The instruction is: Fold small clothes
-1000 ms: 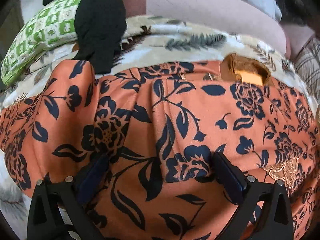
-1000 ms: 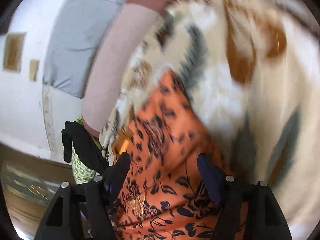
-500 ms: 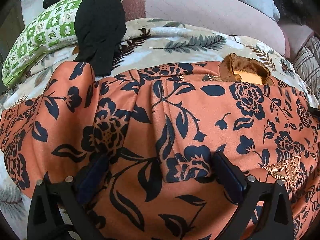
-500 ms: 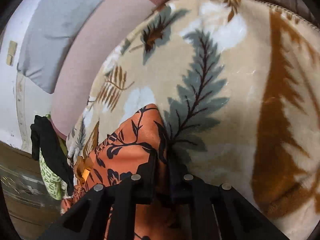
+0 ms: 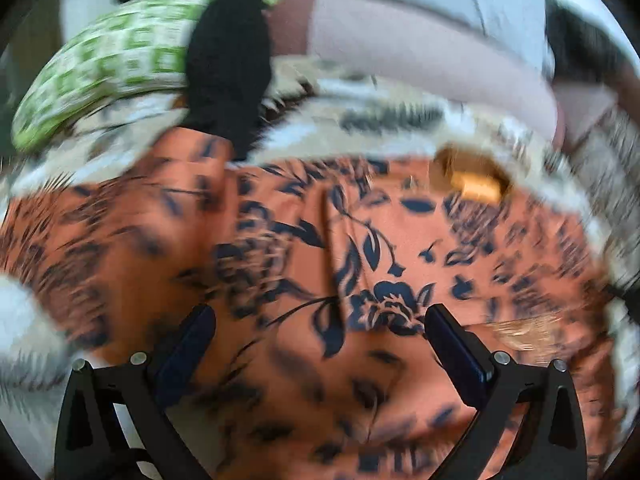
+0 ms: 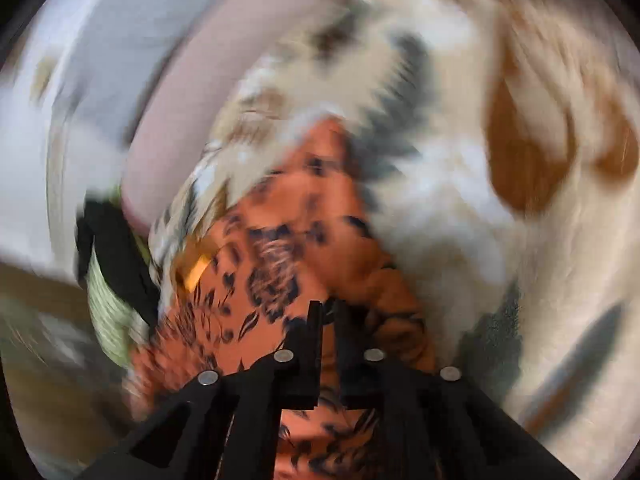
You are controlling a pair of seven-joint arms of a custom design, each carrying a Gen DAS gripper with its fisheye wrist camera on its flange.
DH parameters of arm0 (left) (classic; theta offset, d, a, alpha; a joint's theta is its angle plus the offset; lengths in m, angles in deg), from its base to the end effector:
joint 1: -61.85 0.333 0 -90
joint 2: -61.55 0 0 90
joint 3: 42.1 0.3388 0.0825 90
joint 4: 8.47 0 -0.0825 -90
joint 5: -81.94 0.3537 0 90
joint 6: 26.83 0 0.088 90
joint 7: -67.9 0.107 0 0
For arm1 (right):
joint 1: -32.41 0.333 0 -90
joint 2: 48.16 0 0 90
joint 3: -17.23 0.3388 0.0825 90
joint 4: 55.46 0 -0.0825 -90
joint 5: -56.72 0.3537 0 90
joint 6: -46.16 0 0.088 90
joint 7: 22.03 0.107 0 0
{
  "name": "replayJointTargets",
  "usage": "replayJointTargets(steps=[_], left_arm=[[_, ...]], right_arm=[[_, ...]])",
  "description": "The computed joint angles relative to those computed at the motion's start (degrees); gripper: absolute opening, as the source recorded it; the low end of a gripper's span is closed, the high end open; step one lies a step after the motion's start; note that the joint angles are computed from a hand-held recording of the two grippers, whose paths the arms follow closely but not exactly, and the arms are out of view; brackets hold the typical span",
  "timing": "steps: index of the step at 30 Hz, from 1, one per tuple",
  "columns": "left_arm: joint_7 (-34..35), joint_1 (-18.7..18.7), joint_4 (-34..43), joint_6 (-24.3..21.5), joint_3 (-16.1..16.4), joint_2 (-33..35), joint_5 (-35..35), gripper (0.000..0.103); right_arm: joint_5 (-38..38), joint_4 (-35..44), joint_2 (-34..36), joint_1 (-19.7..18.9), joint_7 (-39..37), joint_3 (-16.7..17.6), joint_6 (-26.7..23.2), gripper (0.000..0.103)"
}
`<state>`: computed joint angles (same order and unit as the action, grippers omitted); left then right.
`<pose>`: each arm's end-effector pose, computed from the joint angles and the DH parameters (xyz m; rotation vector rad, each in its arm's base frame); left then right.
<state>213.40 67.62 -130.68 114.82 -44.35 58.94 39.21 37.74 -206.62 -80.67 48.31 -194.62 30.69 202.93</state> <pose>0.5356 0.0344 0.5055 -1.5446 2.3296 -0.9271 0.3155 0.2046 0.5264 -0.7793 2.3040 -0.1791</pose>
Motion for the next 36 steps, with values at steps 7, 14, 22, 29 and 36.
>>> replayJointTargets(steps=[7,14,22,29,36], left_arm=[[-10.9,10.7,9.6,-12.2,8.3,4.7,-14.2,0.103],[-32.8,18.5,33.0,-16.7,6.8,25.3,-13.3,0.103],[-41.1,21.7,45.3,-16.2,1.7,34.6,-9.1,0.103],[-47.0,23.5,56.4,-22.2,-0.8,41.3,1.4,0.005],[-36.8,23.1,46.3,-9.8,-4.9,31.9,3.8,0.004]], right_arm=[[-4.3,5.1,1.2,3.4,9.4,11.2,-11.1,0.039],[-9.8,6.0,3.8,7.5,17.7,12.2,-12.6,0.072],[-10.7,6.3,4.9,10.6,17.2,8.6,-13.5,0.072],[-10.3,6.4,5.1,11.6,15.8,7.1,-13.7,0.072],[-10.5,5.8,4.3,11.1,16.6,7.5,-13.1,0.072]])
